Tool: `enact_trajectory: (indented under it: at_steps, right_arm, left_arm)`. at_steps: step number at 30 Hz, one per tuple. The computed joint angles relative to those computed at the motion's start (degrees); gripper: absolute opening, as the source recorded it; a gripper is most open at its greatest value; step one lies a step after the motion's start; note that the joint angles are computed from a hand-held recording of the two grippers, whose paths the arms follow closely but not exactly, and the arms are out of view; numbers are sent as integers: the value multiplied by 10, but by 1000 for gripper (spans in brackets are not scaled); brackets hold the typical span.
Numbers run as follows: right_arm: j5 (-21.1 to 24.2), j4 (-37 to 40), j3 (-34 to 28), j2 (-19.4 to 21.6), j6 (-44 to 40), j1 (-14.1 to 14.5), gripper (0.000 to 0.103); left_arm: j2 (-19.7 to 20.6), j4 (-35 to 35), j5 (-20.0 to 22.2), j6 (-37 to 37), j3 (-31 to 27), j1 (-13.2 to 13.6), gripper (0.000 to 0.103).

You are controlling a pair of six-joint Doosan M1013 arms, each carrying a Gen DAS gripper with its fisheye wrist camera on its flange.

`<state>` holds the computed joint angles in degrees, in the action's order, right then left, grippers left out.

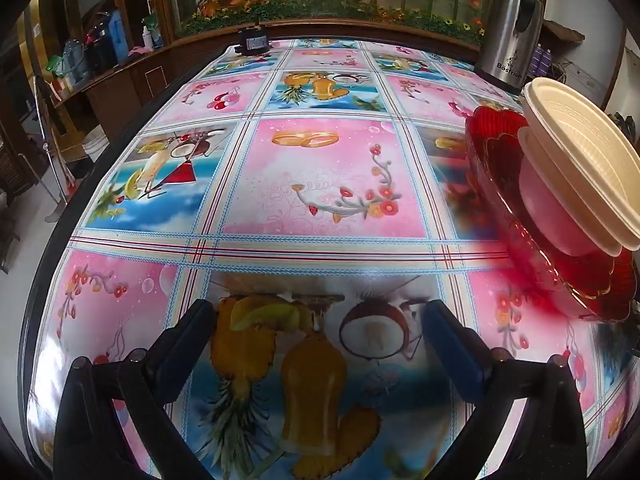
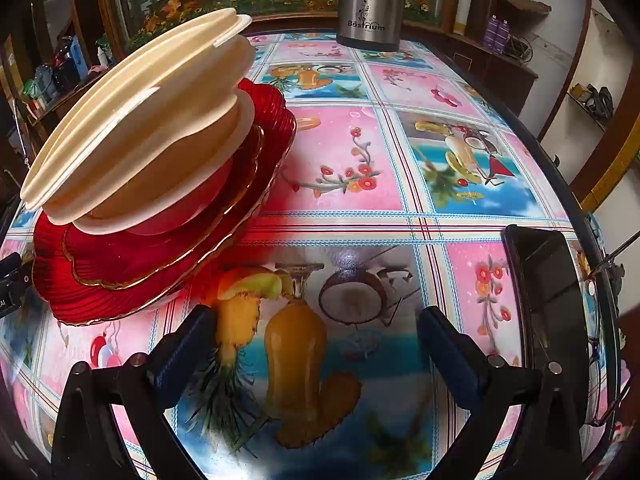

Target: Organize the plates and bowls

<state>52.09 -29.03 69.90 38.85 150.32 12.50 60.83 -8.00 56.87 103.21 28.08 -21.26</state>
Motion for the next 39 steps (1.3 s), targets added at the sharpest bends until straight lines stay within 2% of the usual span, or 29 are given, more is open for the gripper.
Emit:
enact_trajectory:
  at_steps: [21, 22, 39]
  right_arm:
    - [3, 1, -1, -1, -1, 1, 103]
    - [2, 0, -1, 0, 0, 1, 103]
    - [-3, 0, 3, -2, -2, 7, 103]
  left_arm:
    - [13, -3, 11, 5, -24, 1, 103]
    - [6, -3, 4, 6, -10, 1, 103]
    - [2, -5, -2, 7, -2, 1, 103]
